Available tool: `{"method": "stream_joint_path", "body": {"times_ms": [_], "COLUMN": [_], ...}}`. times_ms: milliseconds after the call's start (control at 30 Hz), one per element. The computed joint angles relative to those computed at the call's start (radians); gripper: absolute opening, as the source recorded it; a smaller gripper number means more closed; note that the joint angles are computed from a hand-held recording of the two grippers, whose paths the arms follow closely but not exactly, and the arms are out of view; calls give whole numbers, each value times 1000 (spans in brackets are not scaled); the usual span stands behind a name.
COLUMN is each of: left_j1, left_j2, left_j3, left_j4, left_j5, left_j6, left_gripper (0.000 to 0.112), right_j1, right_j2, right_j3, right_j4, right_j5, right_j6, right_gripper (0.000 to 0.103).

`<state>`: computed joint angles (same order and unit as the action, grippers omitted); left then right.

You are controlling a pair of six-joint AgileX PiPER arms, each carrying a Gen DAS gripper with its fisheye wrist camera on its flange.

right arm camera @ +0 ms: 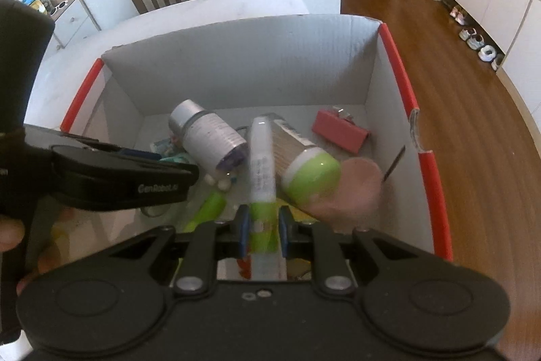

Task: Organize rigid objects
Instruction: 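Open the left tool releasing the sharpener while the right tool releases the glue stick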

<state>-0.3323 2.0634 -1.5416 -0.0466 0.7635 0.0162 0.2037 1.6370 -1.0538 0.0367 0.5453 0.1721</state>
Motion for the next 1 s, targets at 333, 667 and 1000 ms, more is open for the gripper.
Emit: {"method": "stream_joint_path", "body": {"times_ms": [333, 667, 1000], "left_j1": [-1, 11, 35], "left_j2": [45, -30, -217], "left_j3": [-93, -24, 175], "left_j4": [-9, -26, -121], "left_j5": [93, 47, -84], "left_j6": [-27, -29, 81], "left_gripper": [40, 53, 53], "right_j1": [-43, -82, -59], "right_j2": [-21, -87, -177], "right_j3": [16, 50, 86], "right_j4": [102, 226, 180], "right_j5": [14, 28, 5], "right_j6": [-114, -261, -203], "right_gripper": [28, 37, 56]}}
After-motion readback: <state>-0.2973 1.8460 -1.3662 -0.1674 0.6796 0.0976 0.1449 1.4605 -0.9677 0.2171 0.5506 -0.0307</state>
